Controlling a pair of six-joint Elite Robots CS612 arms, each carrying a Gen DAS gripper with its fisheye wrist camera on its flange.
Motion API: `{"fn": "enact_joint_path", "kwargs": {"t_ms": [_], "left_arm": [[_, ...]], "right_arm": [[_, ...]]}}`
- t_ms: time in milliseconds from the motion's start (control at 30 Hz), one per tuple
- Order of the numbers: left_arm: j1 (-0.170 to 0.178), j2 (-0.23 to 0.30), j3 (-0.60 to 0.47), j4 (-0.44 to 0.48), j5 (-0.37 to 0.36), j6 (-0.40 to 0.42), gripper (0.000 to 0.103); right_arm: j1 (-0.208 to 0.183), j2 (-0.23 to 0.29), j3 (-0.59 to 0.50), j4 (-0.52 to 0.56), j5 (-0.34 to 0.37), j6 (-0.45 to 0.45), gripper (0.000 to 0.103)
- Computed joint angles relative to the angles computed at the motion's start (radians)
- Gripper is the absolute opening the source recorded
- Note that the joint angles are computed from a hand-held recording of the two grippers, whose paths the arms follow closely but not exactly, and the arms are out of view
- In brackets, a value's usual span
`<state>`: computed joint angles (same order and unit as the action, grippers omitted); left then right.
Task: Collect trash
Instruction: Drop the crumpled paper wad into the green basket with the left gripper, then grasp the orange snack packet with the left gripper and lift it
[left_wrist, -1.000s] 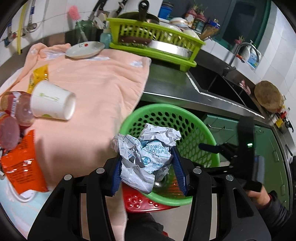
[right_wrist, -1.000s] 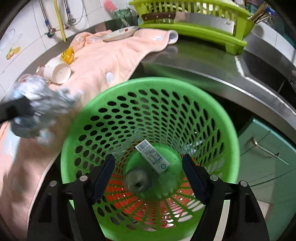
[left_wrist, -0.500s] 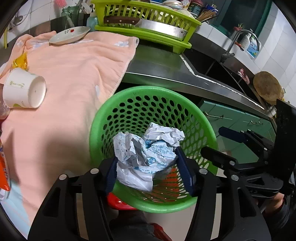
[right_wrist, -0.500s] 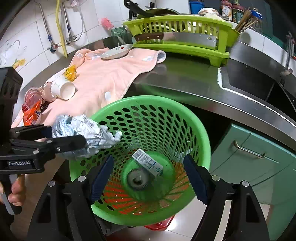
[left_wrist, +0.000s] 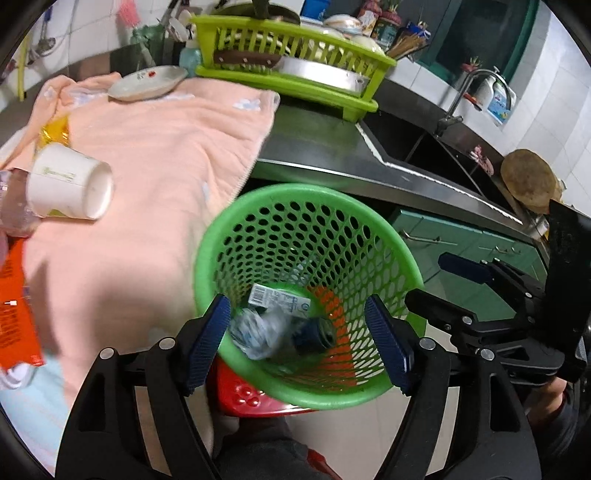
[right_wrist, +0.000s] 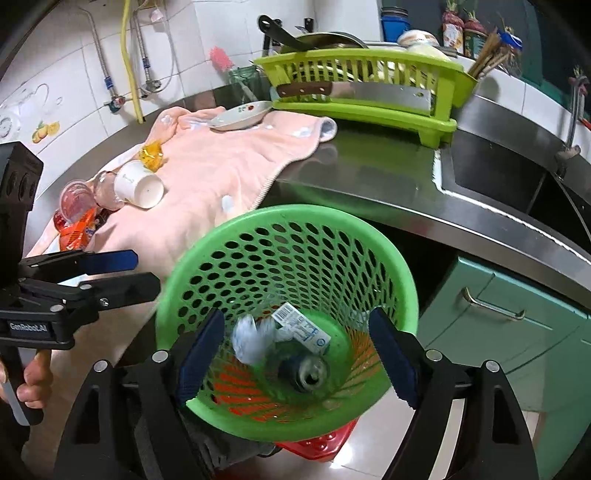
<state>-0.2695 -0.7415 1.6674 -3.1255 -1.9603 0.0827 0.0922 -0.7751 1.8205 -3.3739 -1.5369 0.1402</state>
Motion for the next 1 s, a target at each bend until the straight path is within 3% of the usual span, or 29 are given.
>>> {"fn": "enact_joint_path", "kwargs": {"t_ms": [367, 533, 667, 1000], "left_arm": [[0.052, -0.043, 0.056, -0.125, 0.117, -0.013, 0.075], [0.088, -0.038, 0.053, -0.153, 0.195, -0.092, 0.075], [0.118, -0.029, 0.043, -0.160, 0.247, -0.169, 0.089], [0.151, 0.004, -0.008, -0.071, 0.209, -0.223, 0.090]], "right_arm": [[0.036, 0.010, -0.048, 0.015, 0.042, -0.032, 0.080], [0.054, 0.019, -0.077, 0.030, 0.061, -0.050, 0.081], [0.069, 0.029, -0.102, 0.044, 0.079, -0.068, 0.082], [0.094, 0.050, -0.156, 0.082, 0.112, -0.101, 0.083]]}}
